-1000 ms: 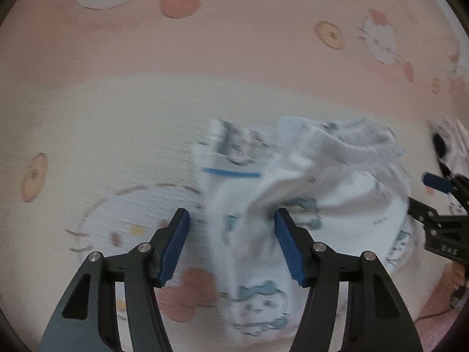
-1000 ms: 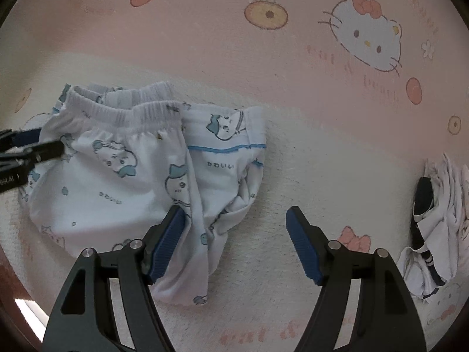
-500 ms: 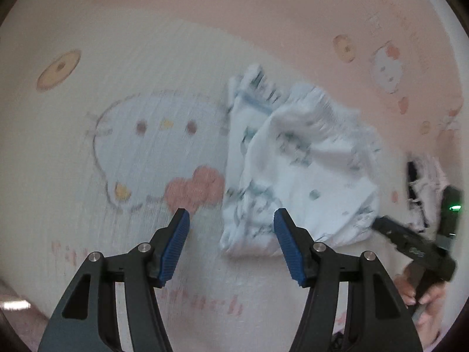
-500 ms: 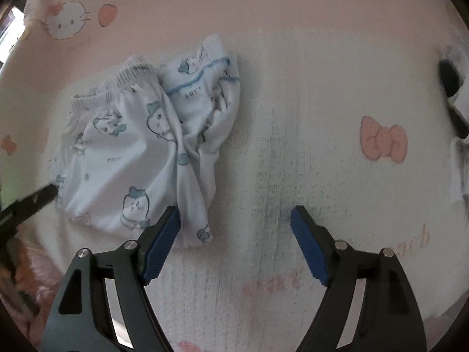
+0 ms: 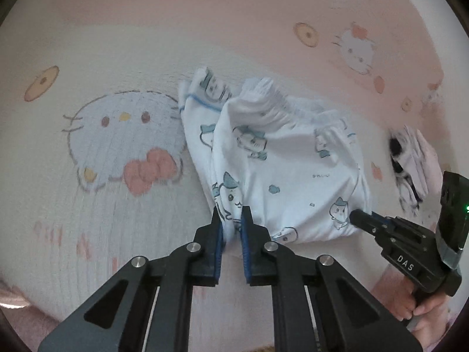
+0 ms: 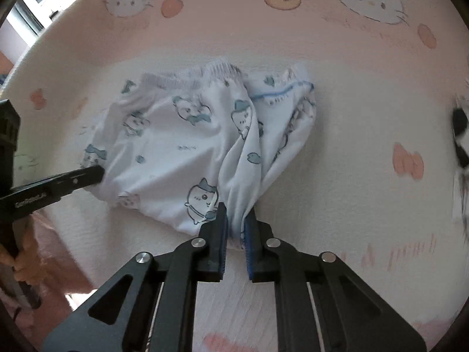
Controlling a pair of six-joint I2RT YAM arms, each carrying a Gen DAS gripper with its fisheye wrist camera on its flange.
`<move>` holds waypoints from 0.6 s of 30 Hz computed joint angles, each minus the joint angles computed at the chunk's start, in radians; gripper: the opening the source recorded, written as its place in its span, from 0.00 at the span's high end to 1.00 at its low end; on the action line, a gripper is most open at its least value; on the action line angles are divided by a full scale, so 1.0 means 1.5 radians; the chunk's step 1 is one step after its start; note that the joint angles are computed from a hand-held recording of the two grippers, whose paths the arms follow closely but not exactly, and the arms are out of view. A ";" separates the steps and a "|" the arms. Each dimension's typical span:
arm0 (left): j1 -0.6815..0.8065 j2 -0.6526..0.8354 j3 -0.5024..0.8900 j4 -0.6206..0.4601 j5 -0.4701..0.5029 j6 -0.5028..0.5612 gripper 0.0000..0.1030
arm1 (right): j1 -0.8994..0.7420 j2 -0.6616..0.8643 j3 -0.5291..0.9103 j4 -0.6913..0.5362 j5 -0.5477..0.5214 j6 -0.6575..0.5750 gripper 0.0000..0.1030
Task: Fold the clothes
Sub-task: 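Open both grippers and reposition them over the folded pants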
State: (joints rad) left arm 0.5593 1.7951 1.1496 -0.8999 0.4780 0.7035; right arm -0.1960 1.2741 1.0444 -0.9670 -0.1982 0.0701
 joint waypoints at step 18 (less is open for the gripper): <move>0.078 -0.186 -0.197 0.042 0.004 0.107 0.85 | -0.303 -0.349 -0.137 -0.276 -0.117 -0.065 0.71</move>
